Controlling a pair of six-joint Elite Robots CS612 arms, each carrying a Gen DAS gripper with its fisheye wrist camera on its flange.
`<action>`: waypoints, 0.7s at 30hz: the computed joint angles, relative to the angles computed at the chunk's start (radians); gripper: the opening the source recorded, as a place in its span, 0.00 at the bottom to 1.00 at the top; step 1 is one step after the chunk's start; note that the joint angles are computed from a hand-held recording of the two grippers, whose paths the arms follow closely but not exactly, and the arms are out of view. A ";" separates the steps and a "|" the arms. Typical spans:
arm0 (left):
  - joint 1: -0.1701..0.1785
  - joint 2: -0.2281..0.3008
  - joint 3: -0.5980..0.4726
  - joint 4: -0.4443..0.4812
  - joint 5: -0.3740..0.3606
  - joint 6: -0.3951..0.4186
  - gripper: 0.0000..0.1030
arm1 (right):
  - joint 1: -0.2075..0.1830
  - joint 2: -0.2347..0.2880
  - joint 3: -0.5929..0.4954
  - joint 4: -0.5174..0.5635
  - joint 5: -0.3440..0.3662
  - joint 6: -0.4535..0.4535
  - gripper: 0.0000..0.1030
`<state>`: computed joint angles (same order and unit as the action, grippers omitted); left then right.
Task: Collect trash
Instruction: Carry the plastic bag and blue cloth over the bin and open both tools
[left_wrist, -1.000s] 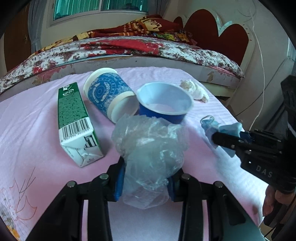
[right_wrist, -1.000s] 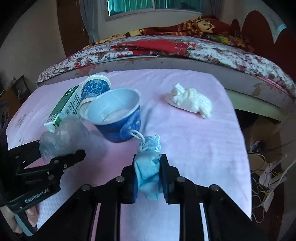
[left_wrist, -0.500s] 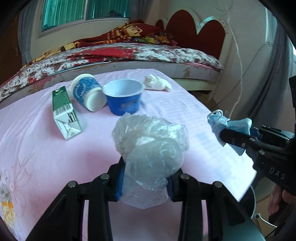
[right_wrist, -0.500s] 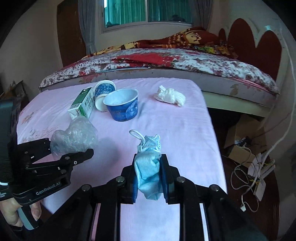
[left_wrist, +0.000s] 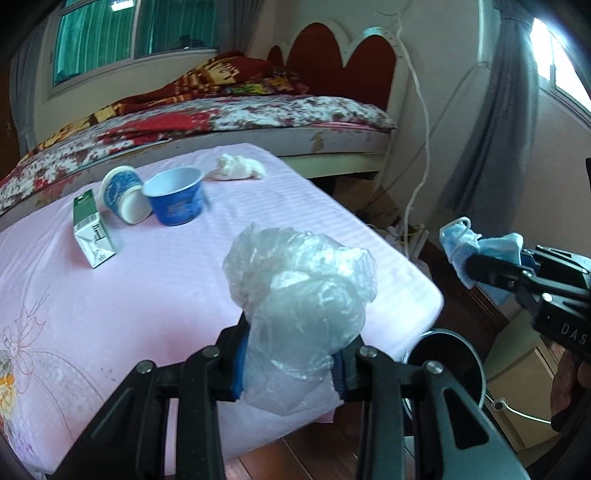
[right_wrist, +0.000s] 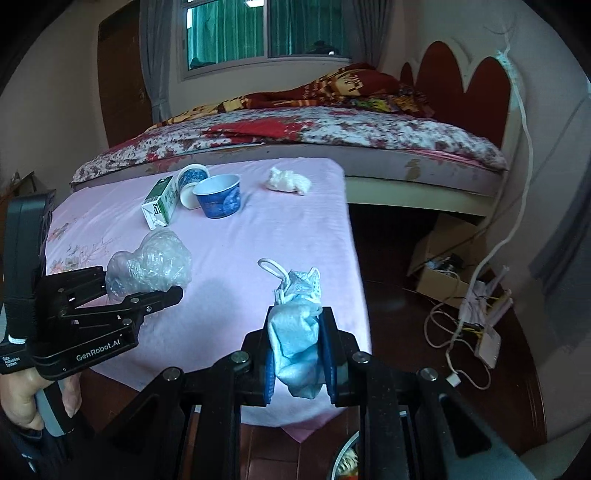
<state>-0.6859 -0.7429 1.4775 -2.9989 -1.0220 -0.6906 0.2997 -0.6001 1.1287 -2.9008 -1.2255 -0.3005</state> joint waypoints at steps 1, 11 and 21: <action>-0.004 0.002 -0.004 -0.001 0.001 0.009 0.35 | -0.006 -0.011 0.023 -0.017 -0.004 0.004 0.22; -0.031 0.026 -0.051 -0.029 -0.027 0.078 0.33 | -0.055 -0.050 0.122 -0.084 -0.023 0.084 0.22; -0.052 0.065 -0.128 -0.033 -0.099 0.148 0.32 | -0.089 -0.073 0.174 -0.102 -0.055 0.134 0.22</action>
<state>-0.7384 -0.6775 1.3491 -3.0319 -1.1215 -0.5425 0.2107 -0.6733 1.3028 -3.0025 -1.2803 -0.1667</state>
